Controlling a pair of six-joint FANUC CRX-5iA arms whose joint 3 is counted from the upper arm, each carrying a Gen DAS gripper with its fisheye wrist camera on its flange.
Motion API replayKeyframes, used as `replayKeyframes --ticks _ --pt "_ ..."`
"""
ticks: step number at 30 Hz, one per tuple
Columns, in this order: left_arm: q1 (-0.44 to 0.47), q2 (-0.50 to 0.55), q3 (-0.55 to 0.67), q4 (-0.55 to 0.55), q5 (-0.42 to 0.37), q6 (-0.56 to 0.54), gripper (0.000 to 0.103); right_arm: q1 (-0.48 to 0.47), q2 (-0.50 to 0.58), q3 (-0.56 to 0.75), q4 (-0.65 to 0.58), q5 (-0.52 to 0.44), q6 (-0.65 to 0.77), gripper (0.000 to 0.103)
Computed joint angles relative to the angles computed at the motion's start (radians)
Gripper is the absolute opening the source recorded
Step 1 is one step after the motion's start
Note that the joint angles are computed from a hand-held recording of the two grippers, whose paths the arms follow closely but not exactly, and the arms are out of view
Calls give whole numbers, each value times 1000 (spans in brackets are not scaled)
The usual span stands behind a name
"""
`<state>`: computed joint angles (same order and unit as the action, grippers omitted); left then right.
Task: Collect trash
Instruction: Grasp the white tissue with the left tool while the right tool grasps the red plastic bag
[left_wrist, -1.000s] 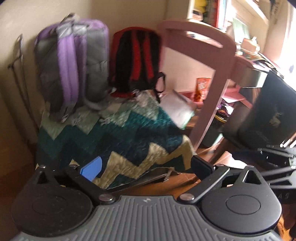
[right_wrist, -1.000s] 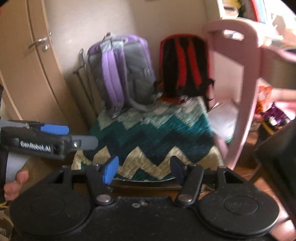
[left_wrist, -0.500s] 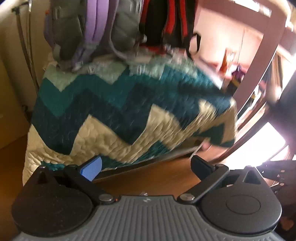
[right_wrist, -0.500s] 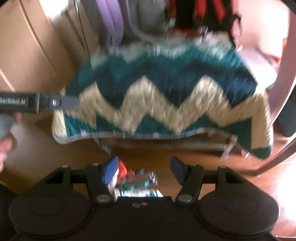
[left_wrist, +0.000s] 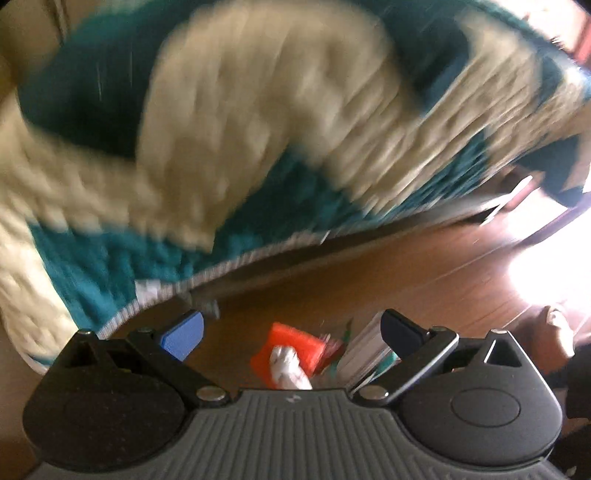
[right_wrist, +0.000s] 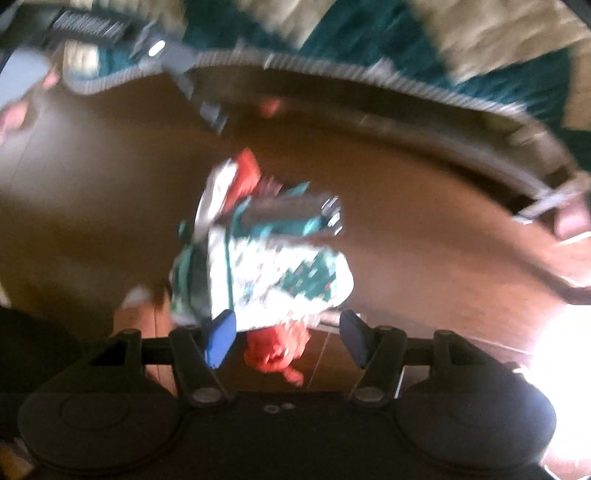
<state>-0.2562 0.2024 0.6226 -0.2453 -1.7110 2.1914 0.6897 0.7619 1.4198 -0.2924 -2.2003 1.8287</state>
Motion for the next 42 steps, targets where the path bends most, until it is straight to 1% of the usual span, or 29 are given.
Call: replayKeyframes --ticks 2,4,5,9,11,14,17,20,23,25,26,28,29,31,32,33,34,36,37,38,40,42 --pt "29 -18 -80 32 19 34 103 18 -64 -175 26 60 73 61" --pt "54 -35 -156 63 42 61 103 34 -94 -283 40 86 113 61" --pt "66 -43 -194 79 54 74 103 39 -99 -316 49 93 120 61" --pt "105 -60 -323 149 92 114 102 53 -112 -416 70 96 119 61" --pt "126 -63 -374 185 116 136 102 51 -108 -430 67 85 125 61" --pt "145 -62 -432 222 148 171 102 54 -112 -475 72 112 126 61" --pt "150 -56 -470 250 185 173 100 53 -109 -500 69 125 110 61" --pt "128 -30 -458 240 189 143 94 59 -113 -541 84 142 126 61" --pt "138 -24 -476 268 214 139 86 63 -116 -575 93 165 130 60" --pt "148 -24 -490 289 229 153 75 64 -111 -581 94 172 125 60" --pt "151 -24 -496 295 235 159 73 64 -107 -582 94 173 125 60" --pt "160 -23 -512 312 250 168 63 62 -102 -580 87 174 119 60" --pt "164 -27 -522 320 260 175 61 62 -99 -578 82 173 115 60" --pt "174 -37 -549 344 286 180 51 59 -93 -572 77 171 114 58" --pt "176 -39 -556 353 293 183 48 60 -96 -578 78 178 115 57" --pt "178 -38 -559 356 294 186 39 62 -99 -587 85 187 114 48" --pt "179 -37 -562 360 297 187 33 65 -102 -597 96 196 111 33" --pt "174 -37 -559 352 296 186 30 61 -99 -593 88 193 92 33" --pt "170 -36 -551 342 289 186 23 60 -99 -593 87 194 94 33" --pt "168 -35 -548 342 287 186 19 60 -101 -594 89 196 104 33" --pt "168 -40 -552 347 288 191 13 62 -107 -599 102 204 119 29" --pt "175 -54 -568 355 305 182 9 63 -114 -600 109 202 121 27"
